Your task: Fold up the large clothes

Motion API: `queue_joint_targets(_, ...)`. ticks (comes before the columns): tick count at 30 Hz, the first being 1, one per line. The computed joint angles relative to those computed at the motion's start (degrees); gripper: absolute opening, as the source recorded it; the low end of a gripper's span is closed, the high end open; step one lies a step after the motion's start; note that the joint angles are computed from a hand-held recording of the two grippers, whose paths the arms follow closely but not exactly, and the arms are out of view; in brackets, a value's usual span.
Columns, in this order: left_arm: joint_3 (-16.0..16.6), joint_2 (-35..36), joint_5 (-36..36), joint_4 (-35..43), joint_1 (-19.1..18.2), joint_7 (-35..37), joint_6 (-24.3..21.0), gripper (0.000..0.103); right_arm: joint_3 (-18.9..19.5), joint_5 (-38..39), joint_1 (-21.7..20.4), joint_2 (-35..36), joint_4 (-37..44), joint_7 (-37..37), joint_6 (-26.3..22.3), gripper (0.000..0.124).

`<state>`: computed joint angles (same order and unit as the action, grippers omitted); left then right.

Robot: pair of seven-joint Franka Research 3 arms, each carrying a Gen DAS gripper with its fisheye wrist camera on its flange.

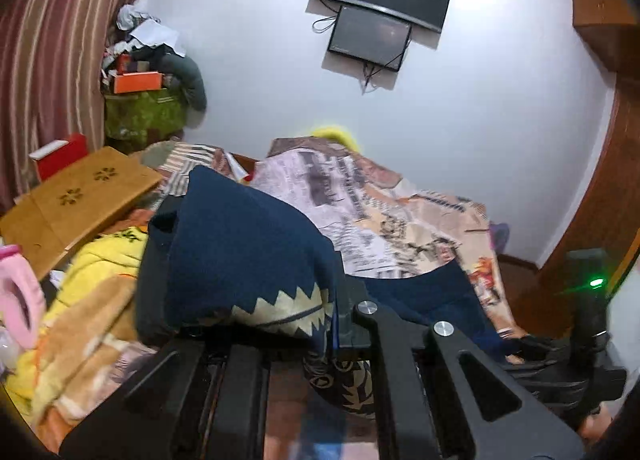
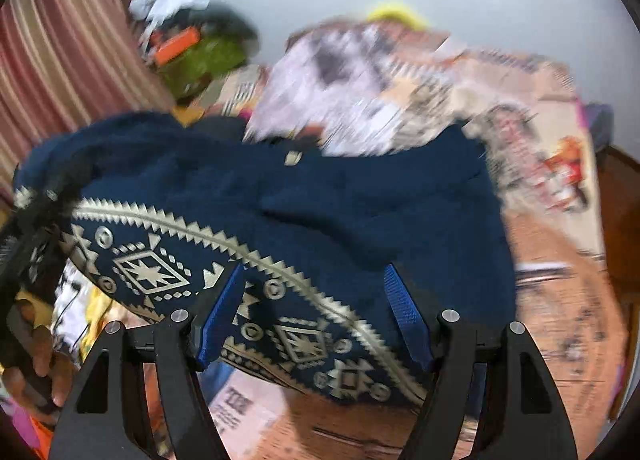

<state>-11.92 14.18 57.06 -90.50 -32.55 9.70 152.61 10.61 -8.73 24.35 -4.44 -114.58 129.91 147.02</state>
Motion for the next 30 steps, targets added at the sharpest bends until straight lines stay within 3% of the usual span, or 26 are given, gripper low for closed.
queue_joint_targets(5, -1.05, 0.42, -6.70, -1.83, 1.77, 4.93, -0.36, 0.006, -0.48, 13.30, 1.93, 8.60, 4.70, -8.95, -0.78, 0.069)
queue_joint_targets(11, -1.48, 1.62, -9.47, 0.23, 1.12, 10.09, -0.54, 0.006, -1.46, 18.05, 2.65, 8.75, 4.90, -13.50, -2.80, 0.072)
queue_joint_targets(13, -2.07, 3.02, -11.47, 2.74, 0.72, 13.84, 0.03, 0.006, -1.83, 15.24, 2.87, 6.09, 2.67, -11.39, -2.93, 0.072)
queue_joint_targets(15, -2.37, 4.95, -12.82, 6.06, -0.43, 17.73, 0.29, 0.006, -1.70, 7.14, 2.73, 1.70, -1.40, -5.11, -1.45, 0.072)
queue_joint_targets(19, -3.31, 10.48, -16.17, 14.22, -3.62, 27.20, 0.03, 0.006, 0.87, -4.13, -1.07, -9.25, -10.81, 5.01, -1.57, 0.072)
queue_joint_targets(22, -7.84, 16.64, -24.04, 20.65, -3.64, 37.94, 1.28, 0.007, 3.23, -8.08, -5.10, -16.95, -15.69, 9.12, -6.25, 0.072)
queue_joint_targets(24, -13.84, 22.46, -32.81, 26.04, -2.40, 48.84, -1.18, 0.007, 4.66, -9.18, -7.47, -22.47, -19.31, 11.63, -9.28, 0.072)
queue_joint_targets(26, -17.09, 28.41, -39.15, 32.85, -3.10, 54.70, -8.37, 0.007, 5.04, -8.02, -8.90, -25.89, -21.14, 12.55, -11.68, 0.072)
queue_joint_targets(28, -16.63, 31.99, -41.88, 37.61, -4.92, 56.75, -14.43, 0.007, 4.99, -6.05, -9.87, -29.12, -23.28, 13.54, -12.88, 0.072)
queue_joint_targets(30, -14.69, 32.24, -42.34, 37.12, -6.36, 57.94, -16.16, 0.008, 5.06, -4.21, -10.48, -32.02, -25.43, 14.01, -12.78, 0.072)
